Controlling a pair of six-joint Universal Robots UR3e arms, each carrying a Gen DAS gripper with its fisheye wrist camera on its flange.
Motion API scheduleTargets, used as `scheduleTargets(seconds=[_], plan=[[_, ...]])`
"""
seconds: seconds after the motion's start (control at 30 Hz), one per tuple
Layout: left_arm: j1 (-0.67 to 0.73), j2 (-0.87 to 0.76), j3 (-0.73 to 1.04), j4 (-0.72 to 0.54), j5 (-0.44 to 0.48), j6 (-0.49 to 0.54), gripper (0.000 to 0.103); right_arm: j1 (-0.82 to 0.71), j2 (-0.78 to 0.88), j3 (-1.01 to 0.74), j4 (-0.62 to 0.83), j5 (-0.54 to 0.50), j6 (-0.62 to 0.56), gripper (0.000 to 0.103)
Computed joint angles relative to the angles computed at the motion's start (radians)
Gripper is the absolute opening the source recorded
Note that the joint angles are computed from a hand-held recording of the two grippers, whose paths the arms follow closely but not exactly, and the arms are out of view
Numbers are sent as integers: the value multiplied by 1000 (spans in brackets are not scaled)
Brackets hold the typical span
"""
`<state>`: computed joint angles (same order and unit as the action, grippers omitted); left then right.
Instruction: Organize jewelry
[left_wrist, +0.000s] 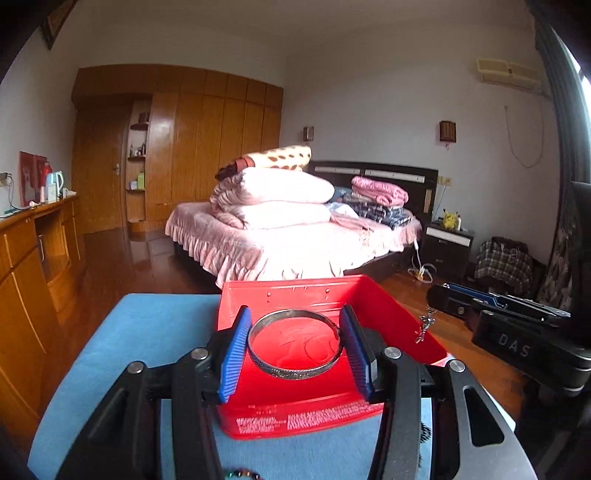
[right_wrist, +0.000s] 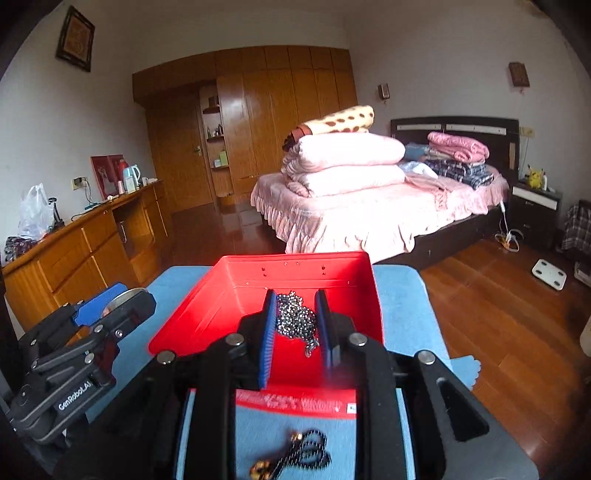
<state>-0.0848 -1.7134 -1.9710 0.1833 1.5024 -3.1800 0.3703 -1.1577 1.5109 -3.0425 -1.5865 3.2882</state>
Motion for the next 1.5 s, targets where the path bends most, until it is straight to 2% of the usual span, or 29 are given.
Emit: scheduleTargets(seconds=[0.1, 0.2, 0.3, 0.37, 0.57, 0.7, 0.77, 0.83, 0.87, 0.93, 1.0, 1.03, 1.13, 1.2, 1.27, 1.4, 1.5], plan=[[-10, -95, 100, -63, 15, 5, 49, -26, 101, -115, 63, 35, 10, 20], [-12, -146, 146, -97, 18, -1, 49, -14, 163, -183, 116, 18, 13, 23], [-13, -155, 144, -84, 23, -4, 52, -5, 165, -166, 93, -3, 8, 26], [-14, -130, 113, -66, 23, -10, 58, -6, 139, -132, 71, -3, 19, 29], [21, 73, -85, -8, -10, 1, 67, 11, -56, 113, -49, -31, 27, 38], [30, 298, -316, 73, -3, 5, 70, 46, -248, 403, -206, -89, 48, 45], [19, 382, -396, 94, 16, -3, 72, 84, -341, 564, -292, -153, 77, 48], [-26, 472, -503, 141, 75, -5, 74, 115, -407, 696, -357, -198, 104, 56], [-48, 485, -524, 154, 103, -5, 75, 129, -432, 755, -381, -217, 117, 56], [-155, 484, -592, 232, 228, -13, 76, 190, -450, 843, -416, -307, 141, 56], [-239, 458, -638, 303, 317, -23, 76, 246, -440, 903, -454, -386, 168, 56], [-290, 426, -653, 343, 371, -37, 76, 260, -440, 946, -485, -391, 187, 56], [-408, 341, -683, 436, 461, -82, 75, 273, -425, 1041, -563, -345, 224, 56], [-487, 258, -688, 499, 532, -97, 76, 302, -383, 1063, -601, -365, 241, 57], [-518, 213, -689, 523, 550, -110, 76, 324, -341, 1070, -623, -379, 262, 58], [-638, 14, -669, 694, 677, -119, 75, 364, -241, 1066, -704, -401, 275, 58], [-675, -47, -669, 752, 698, -142, 75, 402, -193, 1056, -746, -423, 275, 58]])
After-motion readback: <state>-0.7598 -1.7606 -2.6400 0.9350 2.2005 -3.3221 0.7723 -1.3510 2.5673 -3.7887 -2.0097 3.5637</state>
